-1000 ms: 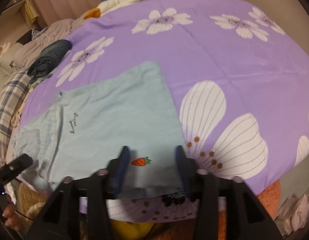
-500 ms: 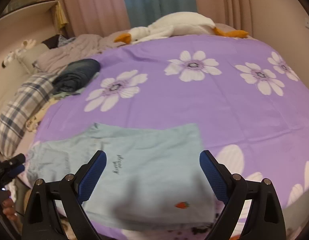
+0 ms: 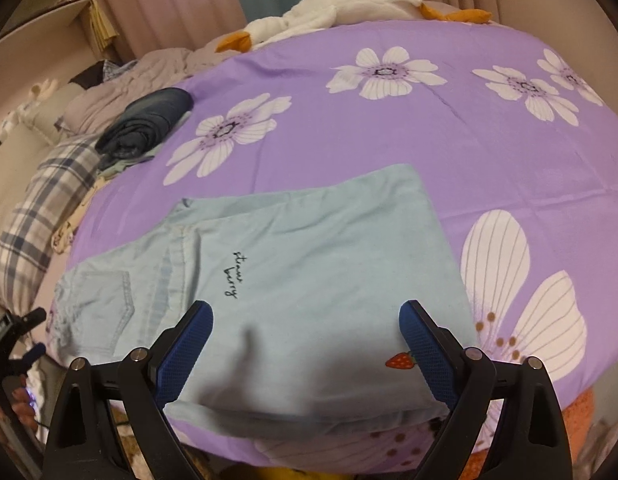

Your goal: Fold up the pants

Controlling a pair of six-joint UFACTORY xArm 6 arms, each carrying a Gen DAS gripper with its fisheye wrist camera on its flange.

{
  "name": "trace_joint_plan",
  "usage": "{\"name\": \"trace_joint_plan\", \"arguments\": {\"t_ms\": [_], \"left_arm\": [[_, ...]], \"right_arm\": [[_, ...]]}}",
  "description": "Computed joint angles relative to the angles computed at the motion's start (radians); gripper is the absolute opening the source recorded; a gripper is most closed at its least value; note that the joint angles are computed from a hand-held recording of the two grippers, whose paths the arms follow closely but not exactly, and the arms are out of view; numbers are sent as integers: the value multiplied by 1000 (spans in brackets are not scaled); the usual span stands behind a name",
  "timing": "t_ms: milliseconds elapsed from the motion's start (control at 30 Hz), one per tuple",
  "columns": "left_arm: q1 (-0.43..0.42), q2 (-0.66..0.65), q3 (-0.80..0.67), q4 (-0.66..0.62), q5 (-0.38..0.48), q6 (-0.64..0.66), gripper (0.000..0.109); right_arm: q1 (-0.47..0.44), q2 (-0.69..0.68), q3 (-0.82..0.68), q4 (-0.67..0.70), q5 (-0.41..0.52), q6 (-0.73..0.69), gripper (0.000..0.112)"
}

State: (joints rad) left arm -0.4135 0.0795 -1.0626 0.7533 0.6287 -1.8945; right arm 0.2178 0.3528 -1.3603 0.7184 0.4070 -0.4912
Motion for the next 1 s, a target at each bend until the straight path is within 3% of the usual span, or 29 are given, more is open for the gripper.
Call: {"name": "trace_joint_plan", "arguments": {"t_ms": [167, 633, 767, 1000], "left_arm": [[11, 11, 14, -28, -4, -4, 98], [35, 41, 40, -64, -134, 14, 96], [41, 46, 58, -40, -232, -19, 88], [39, 58, 35, -24, -213, -37, 76]], "right_arm": [[-2, 8, -7, 30, 4, -24, 94], [-4, 34, -17, -11, 39, 18, 94], [-5, 39, -23, 2, 50, 9, 94], [-3, 44, -24, 9, 45, 2, 94]]}}
